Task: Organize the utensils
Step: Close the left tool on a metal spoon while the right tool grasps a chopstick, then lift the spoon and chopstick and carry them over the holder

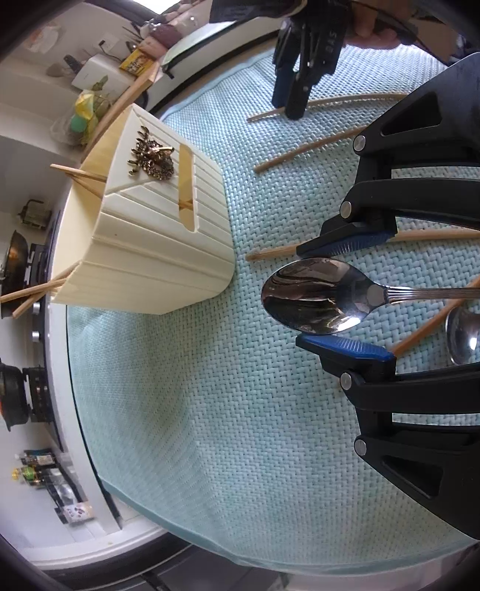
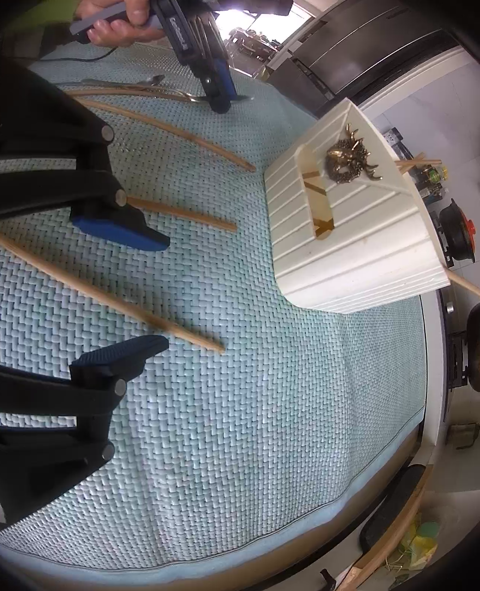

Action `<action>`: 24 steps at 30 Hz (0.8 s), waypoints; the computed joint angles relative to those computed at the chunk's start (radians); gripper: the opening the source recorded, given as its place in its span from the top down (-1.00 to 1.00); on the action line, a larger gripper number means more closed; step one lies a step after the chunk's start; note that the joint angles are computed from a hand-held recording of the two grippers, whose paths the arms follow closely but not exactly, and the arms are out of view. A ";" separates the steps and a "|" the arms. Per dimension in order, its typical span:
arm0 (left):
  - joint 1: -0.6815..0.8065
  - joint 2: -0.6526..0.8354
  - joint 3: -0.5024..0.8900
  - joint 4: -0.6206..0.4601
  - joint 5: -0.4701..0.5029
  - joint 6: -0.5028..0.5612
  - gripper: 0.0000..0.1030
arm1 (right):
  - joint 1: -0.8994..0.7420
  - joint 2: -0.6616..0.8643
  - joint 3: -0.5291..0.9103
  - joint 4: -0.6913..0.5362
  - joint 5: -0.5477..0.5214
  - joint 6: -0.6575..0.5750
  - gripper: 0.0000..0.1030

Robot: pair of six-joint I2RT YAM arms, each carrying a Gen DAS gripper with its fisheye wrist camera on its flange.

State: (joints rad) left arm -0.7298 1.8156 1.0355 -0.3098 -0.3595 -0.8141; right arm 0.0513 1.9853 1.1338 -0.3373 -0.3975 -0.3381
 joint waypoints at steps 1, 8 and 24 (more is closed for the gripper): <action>-0.009 -0.015 -0.009 -0.003 -0.009 -0.007 0.19 | 0.015 0.003 -0.003 0.019 0.024 0.012 0.06; -0.049 -0.128 -0.079 -0.002 -0.055 -0.040 0.19 | 0.055 0.012 0.011 0.067 0.141 0.091 0.88; -0.199 -0.317 -0.033 -0.188 -0.216 -0.151 0.19 | -0.150 -0.394 -0.159 -0.006 -0.183 -0.012 0.88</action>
State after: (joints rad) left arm -0.9290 1.4989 1.0027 -0.4979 -0.5751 -0.9652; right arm -0.0985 1.5910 0.9749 -0.3438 -0.5802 -0.3499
